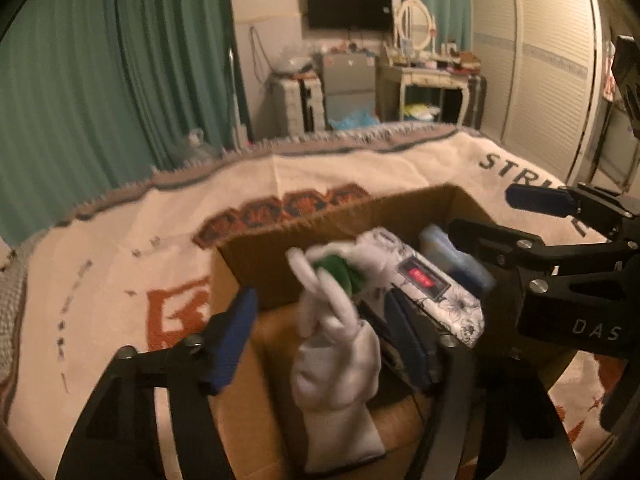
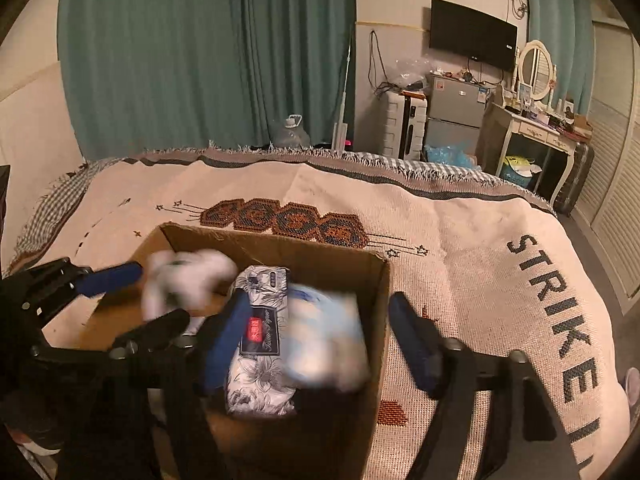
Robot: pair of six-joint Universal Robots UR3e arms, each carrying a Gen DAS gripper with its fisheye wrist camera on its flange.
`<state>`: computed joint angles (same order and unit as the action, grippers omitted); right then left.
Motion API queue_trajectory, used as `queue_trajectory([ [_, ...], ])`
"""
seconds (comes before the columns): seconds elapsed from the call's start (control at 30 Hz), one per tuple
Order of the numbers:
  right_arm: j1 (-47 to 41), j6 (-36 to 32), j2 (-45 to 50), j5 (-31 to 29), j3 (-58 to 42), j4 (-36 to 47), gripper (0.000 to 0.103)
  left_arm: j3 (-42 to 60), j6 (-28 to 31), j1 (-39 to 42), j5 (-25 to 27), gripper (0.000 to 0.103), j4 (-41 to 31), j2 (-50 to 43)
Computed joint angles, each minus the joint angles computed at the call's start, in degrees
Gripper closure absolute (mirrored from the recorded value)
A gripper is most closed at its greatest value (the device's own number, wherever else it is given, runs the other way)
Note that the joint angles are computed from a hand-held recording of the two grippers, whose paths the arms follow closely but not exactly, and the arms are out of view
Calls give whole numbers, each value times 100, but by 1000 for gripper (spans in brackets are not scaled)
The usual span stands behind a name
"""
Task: Organize soft objects
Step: 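Lower the blue pack into the box with the right tool while the left tool drops the fluffy item in, then grasp a white sock with the right tool while the left tool grasps a white plastic piece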
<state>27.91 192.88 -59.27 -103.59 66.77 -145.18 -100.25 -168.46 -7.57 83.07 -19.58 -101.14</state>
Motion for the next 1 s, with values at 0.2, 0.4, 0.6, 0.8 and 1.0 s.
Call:
queue_trajectory([
  [0.2, 193, 94, -700, -432, 274, 118, 26, -259, -78, 58, 60, 35, -198, 813],
  [0.4, 727, 152, -1614, -1178, -127, 1010, 21, -50, -56, -15, 187, 35, -1019, 2277],
  [0.6, 1727, 360, -2179, -2192, -844, 2024, 10, 109, -206, -273, 535, 12, -1631, 3635],
  [0.8, 2753, 700, -2481, -3119, -1077, 2671, 0, 30, -642, -621, 953, 12, -2136, 4482],
  [1.0, 3382, 1074, -2828, -3544, -542, 3004, 0, -400, -1004, -1481, 2007, 12, -2173, 4742],
])
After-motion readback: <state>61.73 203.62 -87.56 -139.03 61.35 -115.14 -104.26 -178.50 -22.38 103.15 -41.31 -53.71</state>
